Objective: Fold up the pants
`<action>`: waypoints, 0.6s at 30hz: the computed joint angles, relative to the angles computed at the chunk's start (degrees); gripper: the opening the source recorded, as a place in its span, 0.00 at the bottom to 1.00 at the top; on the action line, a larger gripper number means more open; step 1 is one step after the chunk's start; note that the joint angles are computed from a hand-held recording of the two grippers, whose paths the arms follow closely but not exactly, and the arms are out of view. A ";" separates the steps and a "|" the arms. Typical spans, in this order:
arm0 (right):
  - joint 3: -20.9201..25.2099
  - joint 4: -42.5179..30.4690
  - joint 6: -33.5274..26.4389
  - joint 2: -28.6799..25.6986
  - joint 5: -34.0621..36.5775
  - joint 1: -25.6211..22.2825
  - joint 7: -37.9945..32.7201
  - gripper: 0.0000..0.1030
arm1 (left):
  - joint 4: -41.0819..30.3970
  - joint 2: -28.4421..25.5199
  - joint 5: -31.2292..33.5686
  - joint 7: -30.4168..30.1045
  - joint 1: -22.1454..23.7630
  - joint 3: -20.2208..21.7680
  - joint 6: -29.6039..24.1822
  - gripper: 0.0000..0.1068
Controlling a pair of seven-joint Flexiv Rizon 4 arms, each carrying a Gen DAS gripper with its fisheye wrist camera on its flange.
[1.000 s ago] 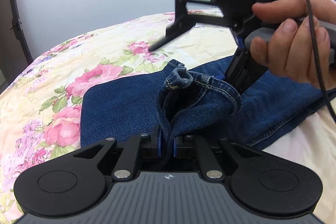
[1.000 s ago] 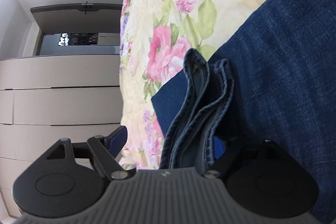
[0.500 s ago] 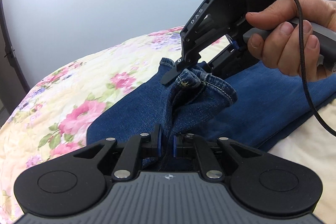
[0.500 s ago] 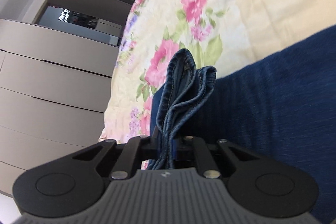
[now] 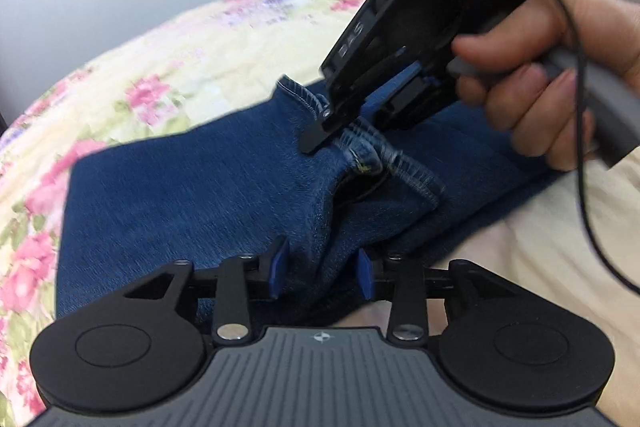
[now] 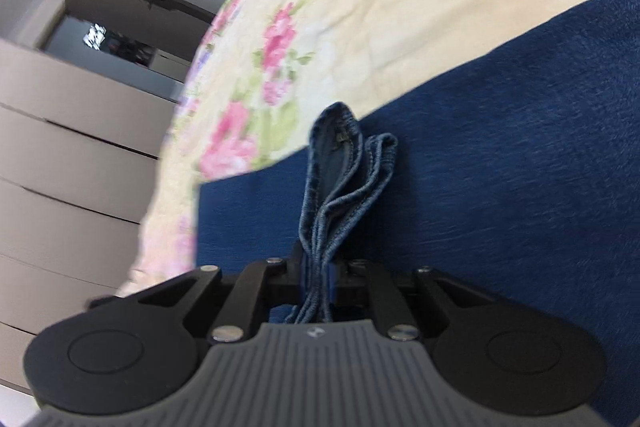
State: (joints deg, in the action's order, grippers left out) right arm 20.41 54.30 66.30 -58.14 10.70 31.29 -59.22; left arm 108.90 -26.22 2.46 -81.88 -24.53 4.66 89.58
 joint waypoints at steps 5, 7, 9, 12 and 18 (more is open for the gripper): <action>-7.17 5.73 3.32 3.80 0.77 3.13 -4.84 0.16 | 7.69 7.05 5.22 1.14 18.71 -17.56 2.11 0.60; -14.63 11.38 5.71 7.26 -5.88 7.17 -1.74 0.26 | 11.32 9.30 2.63 0.82 26.71 -23.95 5.14 0.65; -23.97 20.58 9.82 11.37 -23.88 11.96 9.80 0.32 | 13.57 9.84 0.22 -2.46 34.71 -29.82 9.18 0.70; -27.44 26.80 19.76 14.04 -29.17 14.51 10.32 0.32 | 16.20 6.26 -6.69 -5.24 46.70 -41.87 17.87 0.71; -13.71 20.67 16.18 10.04 -32.16 9.99 -4.55 0.30 | 14.96 2.68 -7.78 -1.81 46.44 -39.75 16.26 0.64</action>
